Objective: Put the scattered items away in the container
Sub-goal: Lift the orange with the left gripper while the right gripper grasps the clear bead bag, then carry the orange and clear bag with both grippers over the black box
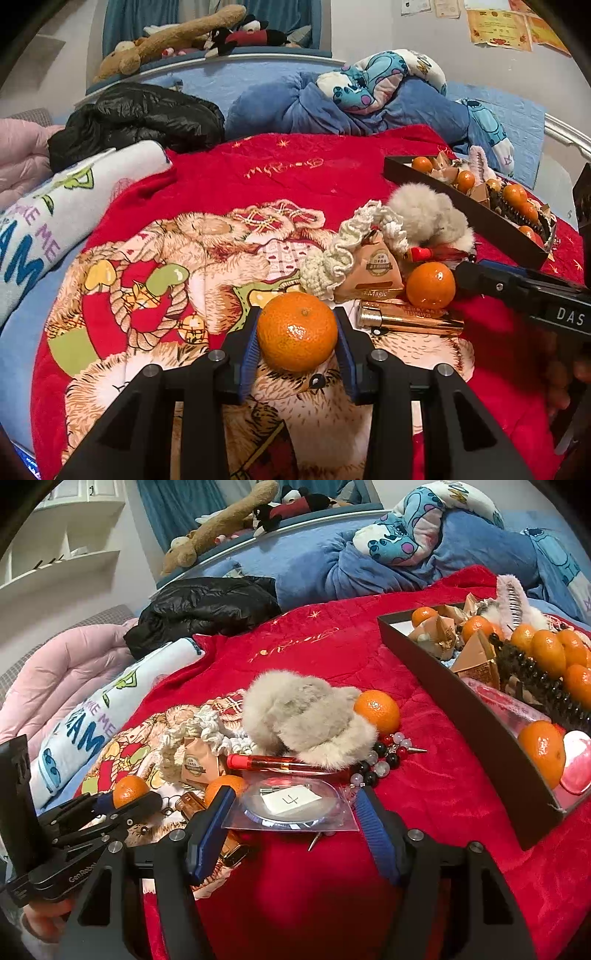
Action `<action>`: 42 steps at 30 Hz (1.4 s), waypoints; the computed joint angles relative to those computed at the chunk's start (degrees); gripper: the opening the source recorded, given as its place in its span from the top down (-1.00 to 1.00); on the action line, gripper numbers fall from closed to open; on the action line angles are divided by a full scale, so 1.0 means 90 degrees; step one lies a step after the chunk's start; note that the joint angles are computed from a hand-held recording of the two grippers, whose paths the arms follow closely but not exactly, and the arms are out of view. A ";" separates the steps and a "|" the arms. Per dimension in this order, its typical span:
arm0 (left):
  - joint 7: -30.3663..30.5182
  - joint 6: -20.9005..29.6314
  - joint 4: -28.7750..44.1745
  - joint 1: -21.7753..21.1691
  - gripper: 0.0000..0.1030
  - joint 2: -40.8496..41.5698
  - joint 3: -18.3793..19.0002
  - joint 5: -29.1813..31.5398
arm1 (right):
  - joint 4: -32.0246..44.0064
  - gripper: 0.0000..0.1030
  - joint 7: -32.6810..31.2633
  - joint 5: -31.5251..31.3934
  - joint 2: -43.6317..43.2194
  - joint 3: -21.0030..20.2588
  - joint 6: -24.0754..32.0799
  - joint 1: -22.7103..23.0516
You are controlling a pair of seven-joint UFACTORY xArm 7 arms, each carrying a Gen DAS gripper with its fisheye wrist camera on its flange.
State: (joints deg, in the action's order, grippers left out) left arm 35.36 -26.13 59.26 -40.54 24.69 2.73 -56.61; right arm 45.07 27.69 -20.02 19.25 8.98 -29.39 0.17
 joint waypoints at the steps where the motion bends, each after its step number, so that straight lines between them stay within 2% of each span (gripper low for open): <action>1: 0.0221 -0.0025 0.0087 -0.0193 0.25 0.0049 0.0158 -0.0312 | -0.0032 -0.18 -0.0076 0.0162 -0.0025 -0.0070 0.0010 0.0099; 3: 0.0876 -0.0053 0.0355 -0.0484 0.25 0.0173 0.0376 -0.1108 | -0.0103 -0.18 -0.0153 0.0413 -0.0075 -0.0144 0.0031 0.0212; 4: 0.1018 -0.0089 0.0397 -0.0474 0.25 0.0188 0.0344 -0.1240 | -0.0132 -0.18 -0.0125 0.0421 -0.0084 -0.0127 -0.0007 0.0184; 7: 0.1055 -0.0241 0.0367 -0.0255 0.25 0.0174 0.0069 -0.1117 | -0.0253 -0.17 -0.0083 0.0452 -0.0113 -0.0134 -0.0246 0.0156; 13: 0.1449 -0.0318 0.0502 0.0084 0.25 0.0211 -0.0327 -0.1374 | -0.0411 -0.17 -0.0247 0.0663 -0.0200 -0.0251 -0.0513 0.0328; 16: 0.1336 -0.0401 0.0455 0.0275 0.25 0.0183 -0.0532 -0.1226 | -0.0639 -0.17 -0.0342 0.0823 -0.0318 -0.0320 -0.0972 0.0399; 18: 0.0809 -0.0410 0.0213 0.0512 0.25 0.0052 -0.0712 -0.0706 | -0.0719 -0.17 -0.0230 0.0762 -0.0387 -0.0329 -0.1068 0.0344; 22: -0.0178 -0.0498 -0.0203 0.0748 0.26 -0.0182 -0.0816 0.0201 | -0.0840 -0.17 0.0012 0.0589 -0.0547 -0.0359 -0.1066 0.0243; 23: -0.0263 -0.0470 -0.0219 0.0720 0.26 -0.0227 -0.0765 0.0195 | -0.0889 -0.17 0.0015 0.0599 -0.0607 -0.0378 -0.1049 0.0252; 25: 0.0038 -0.0429 -0.0080 0.0423 0.26 -0.0235 -0.0486 -0.0330 | -0.0916 -0.17 0.0078 0.0484 -0.0744 -0.0395 -0.0774 0.0223; 26: 0.0053 -0.0443 -0.0075 0.0408 0.26 -0.0258 -0.0477 -0.0418 | -0.0945 -0.17 0.0079 0.0491 -0.0793 -0.0409 -0.0705 0.0225; 29: -0.0756 -0.0405 -0.0434 0.0795 0.26 -0.0484 -0.0765 0.0367 | -0.1036 -0.17 0.0246 0.0268 -0.0893 -0.0414 -0.0763 0.0124; 31: -0.0911 -0.0425 -0.0544 0.0744 0.26 -0.0570 -0.0729 0.0514 | -0.1118 -0.17 0.0273 0.0220 -0.0998 -0.0437 -0.0793 0.0119; 34: -0.0798 -0.0383 -0.0558 0.0584 0.26 -0.0667 -0.0648 0.0464 | -0.1257 -0.17 0.0300 0.0116 -0.1180 -0.0480 -0.0832 0.0113; 36: -0.1137 -0.0286 -0.0672 0.0714 0.26 -0.0827 -0.0789 0.0840 | -0.1385 -0.17 0.0239 0.0126 -0.1387 -0.0527 -0.0813 0.0141; 38: -0.1677 -0.0184 -0.0783 0.0913 0.26 -0.0979 -0.0969 0.1449 | -0.1611 -0.17 -0.0024 0.0422 -0.1720 -0.0600 -0.0758 0.0238; 40: -0.1641 -0.0038 -0.0720 0.0699 0.26 -0.1065 -0.0854 0.1461 | -0.1799 -0.17 0.0063 0.0171 -0.2028 -0.0714 -0.0792 0.0172; 42: -0.0992 0.0052 -0.0529 0.0166 0.26 -0.1107 -0.0539 0.0809 | -0.2055 -0.17 -0.0015 0.0081 -0.2450 -0.0838 -0.0739 0.0141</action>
